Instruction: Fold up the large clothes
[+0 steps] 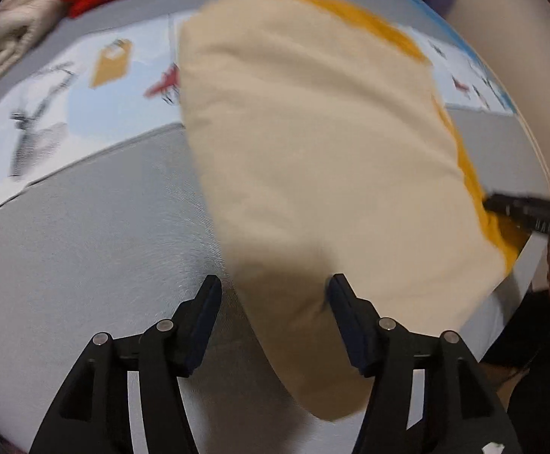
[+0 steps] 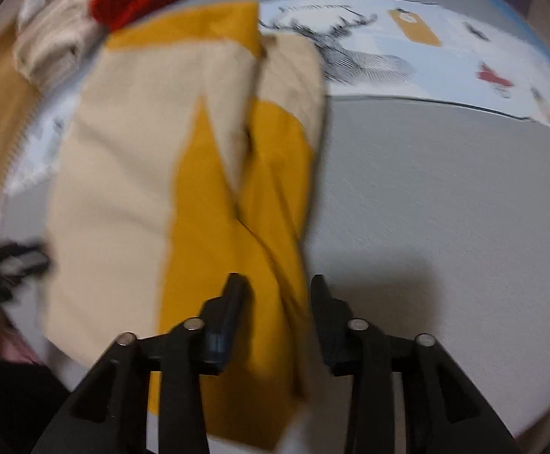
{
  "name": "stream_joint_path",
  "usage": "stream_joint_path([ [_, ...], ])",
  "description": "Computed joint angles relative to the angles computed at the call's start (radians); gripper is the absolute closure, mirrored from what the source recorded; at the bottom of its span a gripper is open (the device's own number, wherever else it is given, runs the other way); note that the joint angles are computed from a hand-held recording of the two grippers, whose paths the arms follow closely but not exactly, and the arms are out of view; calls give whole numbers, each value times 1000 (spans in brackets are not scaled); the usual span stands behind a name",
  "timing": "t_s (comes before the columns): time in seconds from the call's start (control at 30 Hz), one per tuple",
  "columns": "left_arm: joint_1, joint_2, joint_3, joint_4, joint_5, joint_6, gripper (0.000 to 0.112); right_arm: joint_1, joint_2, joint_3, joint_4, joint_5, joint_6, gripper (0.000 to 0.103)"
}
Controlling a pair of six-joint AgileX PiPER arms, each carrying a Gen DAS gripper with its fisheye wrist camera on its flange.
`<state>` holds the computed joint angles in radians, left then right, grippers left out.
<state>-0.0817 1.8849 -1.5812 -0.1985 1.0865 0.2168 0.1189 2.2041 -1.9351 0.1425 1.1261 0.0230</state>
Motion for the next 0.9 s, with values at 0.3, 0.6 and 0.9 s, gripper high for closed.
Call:
stream_joint_path([
  [0.3,-239,-593,428,424,-238,-476,16,88,-563,594,-430,-378,369,37],
  [0.6,-790,-808,586,779,1,-1317,15,505,-1034,939,-800,-277,879,9],
  [0.9,-1068,-794,605,928,124,-1522,15,859,-1090,976,-938,-67,1131,8],
])
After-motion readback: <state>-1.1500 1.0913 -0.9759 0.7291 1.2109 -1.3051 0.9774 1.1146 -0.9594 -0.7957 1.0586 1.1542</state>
